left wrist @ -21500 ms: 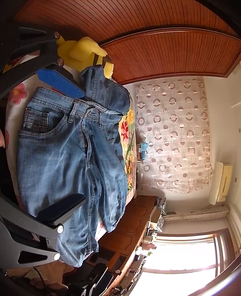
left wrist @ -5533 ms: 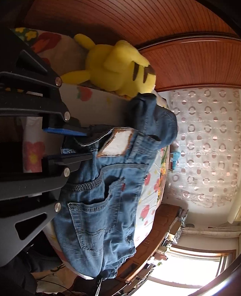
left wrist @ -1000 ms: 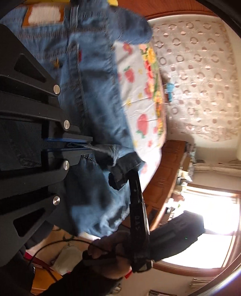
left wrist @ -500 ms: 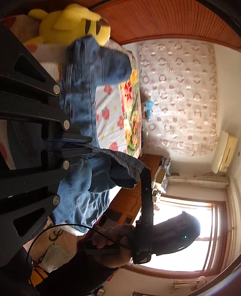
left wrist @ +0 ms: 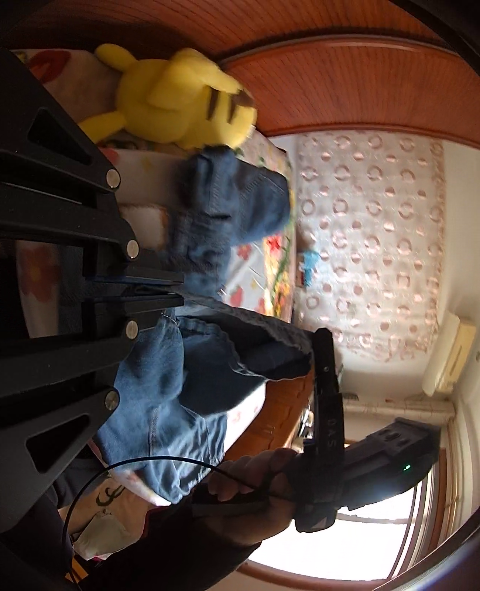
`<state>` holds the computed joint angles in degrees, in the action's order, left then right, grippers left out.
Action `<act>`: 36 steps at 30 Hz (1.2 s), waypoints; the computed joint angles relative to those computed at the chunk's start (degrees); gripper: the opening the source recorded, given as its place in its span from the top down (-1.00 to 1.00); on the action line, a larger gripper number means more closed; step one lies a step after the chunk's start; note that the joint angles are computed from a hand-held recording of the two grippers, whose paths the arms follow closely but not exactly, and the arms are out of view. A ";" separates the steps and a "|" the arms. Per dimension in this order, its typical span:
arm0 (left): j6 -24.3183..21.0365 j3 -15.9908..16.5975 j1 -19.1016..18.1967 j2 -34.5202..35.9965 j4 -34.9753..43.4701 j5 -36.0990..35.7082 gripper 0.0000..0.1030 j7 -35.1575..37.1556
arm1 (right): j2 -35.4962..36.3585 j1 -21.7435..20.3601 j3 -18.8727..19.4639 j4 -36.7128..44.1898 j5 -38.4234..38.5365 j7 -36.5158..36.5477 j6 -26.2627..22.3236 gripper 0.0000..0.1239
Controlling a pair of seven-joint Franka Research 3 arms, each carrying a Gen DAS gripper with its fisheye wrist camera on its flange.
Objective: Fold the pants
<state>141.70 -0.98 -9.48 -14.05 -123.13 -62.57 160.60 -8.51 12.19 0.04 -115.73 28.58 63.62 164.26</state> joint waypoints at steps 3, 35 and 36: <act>1.06 -0.25 0.85 0.93 -0.84 2.31 0.89 -1.87 | 5.11 -0.98 1.18 4.14 -5.00 4.51 -1.02 1.00; 2.76 -6.03 1.16 10.02 5.48 10.20 0.24 -9.94 | -22.07 -18.00 5.58 -29.26 -24.64 25.73 3.47 0.80; 2.60 -6.19 1.25 10.22 5.14 11.41 0.24 -10.98 | -22.28 -18.35 5.92 -30.17 -24.72 26.43 3.56 0.72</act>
